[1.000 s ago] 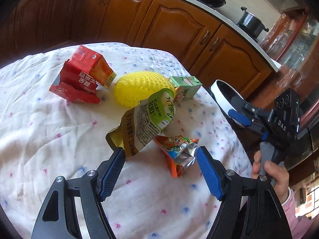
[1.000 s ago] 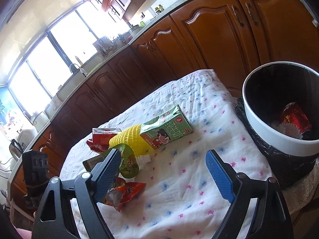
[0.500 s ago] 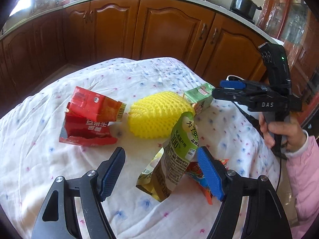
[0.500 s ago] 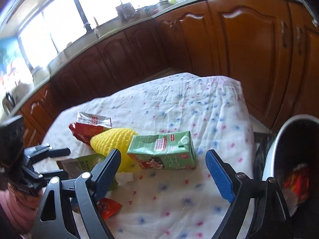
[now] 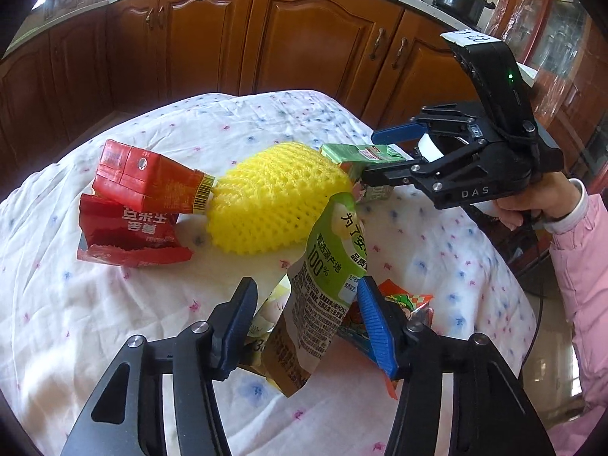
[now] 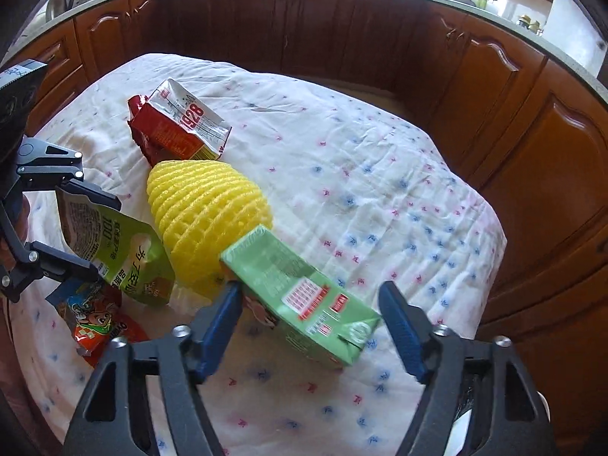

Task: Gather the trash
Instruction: 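Grasp the green drink pouch with the left tool while the right tool grasps the green juice box, then carry the pouch and juice box over the bin and open both tools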

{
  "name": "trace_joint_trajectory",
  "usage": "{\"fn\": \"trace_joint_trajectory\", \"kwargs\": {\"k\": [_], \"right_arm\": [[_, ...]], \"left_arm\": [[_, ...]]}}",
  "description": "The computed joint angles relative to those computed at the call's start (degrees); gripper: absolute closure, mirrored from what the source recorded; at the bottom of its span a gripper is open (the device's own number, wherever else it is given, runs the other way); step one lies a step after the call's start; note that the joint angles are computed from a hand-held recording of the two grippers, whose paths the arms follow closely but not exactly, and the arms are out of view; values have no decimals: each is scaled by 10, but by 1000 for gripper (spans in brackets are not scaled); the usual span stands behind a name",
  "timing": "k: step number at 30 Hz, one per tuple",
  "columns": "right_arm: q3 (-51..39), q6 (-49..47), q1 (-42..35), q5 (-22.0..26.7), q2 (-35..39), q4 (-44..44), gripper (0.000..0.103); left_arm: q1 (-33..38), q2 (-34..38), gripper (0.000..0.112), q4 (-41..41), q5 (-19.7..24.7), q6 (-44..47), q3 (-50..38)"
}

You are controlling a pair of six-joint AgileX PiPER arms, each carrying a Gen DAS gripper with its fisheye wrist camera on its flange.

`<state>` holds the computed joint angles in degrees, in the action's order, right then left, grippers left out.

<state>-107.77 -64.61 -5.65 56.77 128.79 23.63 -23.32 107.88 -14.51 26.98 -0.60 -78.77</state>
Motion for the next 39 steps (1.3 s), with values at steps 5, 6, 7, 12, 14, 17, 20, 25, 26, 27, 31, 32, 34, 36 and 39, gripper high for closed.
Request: {"fn": "trace_joint_trajectory", "kwargs": {"k": [5, 6, 7, 12, 14, 17, 20, 25, 26, 27, 31, 32, 34, 36, 39], "right_arm": [[55, 48, -21, 5, -42, 22, 59], [67, 69, -25, 7, -51, 21, 63], [75, 87, -32, 18, -58, 28, 67], [148, 104, -41, 11, -100, 74, 67], [168, 108, -22, -17, -103, 66, 62], [173, 117, -9, -38, -92, 71, 52], [165, 114, -22, -28, -77, 110, 53], [214, 90, -53, -35, -101, 173, 67], [233, 81, -62, -40, -114, 189, 67], [255, 79, -68, -56, -130, 194, 68], [329, 39, -111, -79, -178, 253, 69], [345, 31, -125, -80, -188, 269, 69], [377, 8, -157, -72, -207, 309, 69], [400, -6, -190, -61, -221, 338, 69], [433, -24, -238, -48, -242, 369, 69]], "left_arm": [[-7, -16, 72, 0, -4, -14, 19], [-9, -23, 83, 5, -6, -26, 26], [-6, -28, 83, -3, -3, -29, 30], [-23, -29, 82, 66, -6, -115, 31], [-28, -24, 79, 58, 5, -107, 20], [-33, -10, 78, 50, 19, -97, 0], [-34, 5, 77, 34, 30, -85, -21], [-65, 16, 82, 118, 38, -141, -44], [-71, 14, 83, 137, 37, -159, -42], [-72, 12, 85, 138, 34, -163, -40], [-71, -5, 87, 102, 14, -149, -20], [-75, -10, 87, 102, 8, -152, -15], [-79, -18, 87, 91, 0, -147, -10], [-88, -23, 87, 95, -4, -153, -14], [-100, -31, 87, 97, -8, -153, -20]]}}
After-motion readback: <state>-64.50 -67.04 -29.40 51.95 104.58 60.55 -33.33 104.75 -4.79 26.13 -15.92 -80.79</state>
